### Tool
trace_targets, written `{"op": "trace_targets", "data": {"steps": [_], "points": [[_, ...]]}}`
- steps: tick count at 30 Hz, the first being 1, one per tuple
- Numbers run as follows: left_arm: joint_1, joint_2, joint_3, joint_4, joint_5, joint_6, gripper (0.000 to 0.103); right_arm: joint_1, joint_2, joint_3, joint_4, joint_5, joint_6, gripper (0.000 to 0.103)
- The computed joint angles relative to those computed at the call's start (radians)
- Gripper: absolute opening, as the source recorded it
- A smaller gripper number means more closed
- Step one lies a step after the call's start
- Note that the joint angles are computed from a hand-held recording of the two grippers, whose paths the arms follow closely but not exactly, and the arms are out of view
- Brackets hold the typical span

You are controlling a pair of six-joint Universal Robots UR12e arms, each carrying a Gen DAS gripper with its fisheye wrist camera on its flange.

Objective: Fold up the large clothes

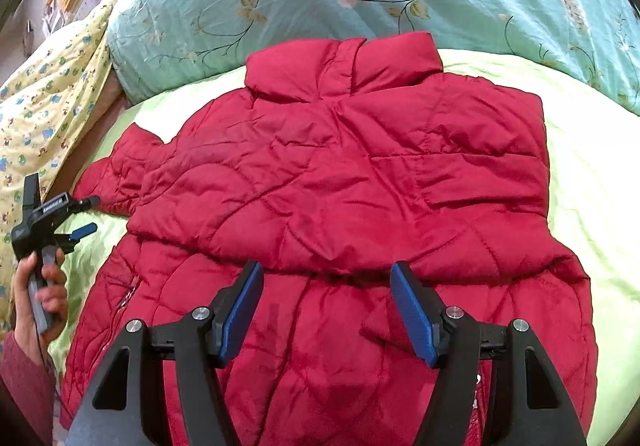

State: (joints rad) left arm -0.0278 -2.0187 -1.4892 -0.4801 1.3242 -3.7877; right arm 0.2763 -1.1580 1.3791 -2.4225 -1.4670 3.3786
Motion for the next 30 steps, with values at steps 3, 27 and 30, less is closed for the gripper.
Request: {"op": "trace_targets", "data": {"steps": [3, 27, 30], "points": [[0.025, -0.002, -0.011, 0.032, 0.013, -0.076, 0.074, 0.003, -0.003, 0.003, 0.002, -0.003, -0.007, 0.067], [0.074, -0.044, -0.009, 0.252, 0.054, -0.171, 0.018, -0.005, 0.002, 0.003, 0.004, 0.024, 0.009, 0.067], [0.065, -0.030, -0.013, 0.277, 0.051, -0.116, 0.014, -0.009, -0.002, 0.009, -0.004, 0.027, 0.024, 0.067]]}}
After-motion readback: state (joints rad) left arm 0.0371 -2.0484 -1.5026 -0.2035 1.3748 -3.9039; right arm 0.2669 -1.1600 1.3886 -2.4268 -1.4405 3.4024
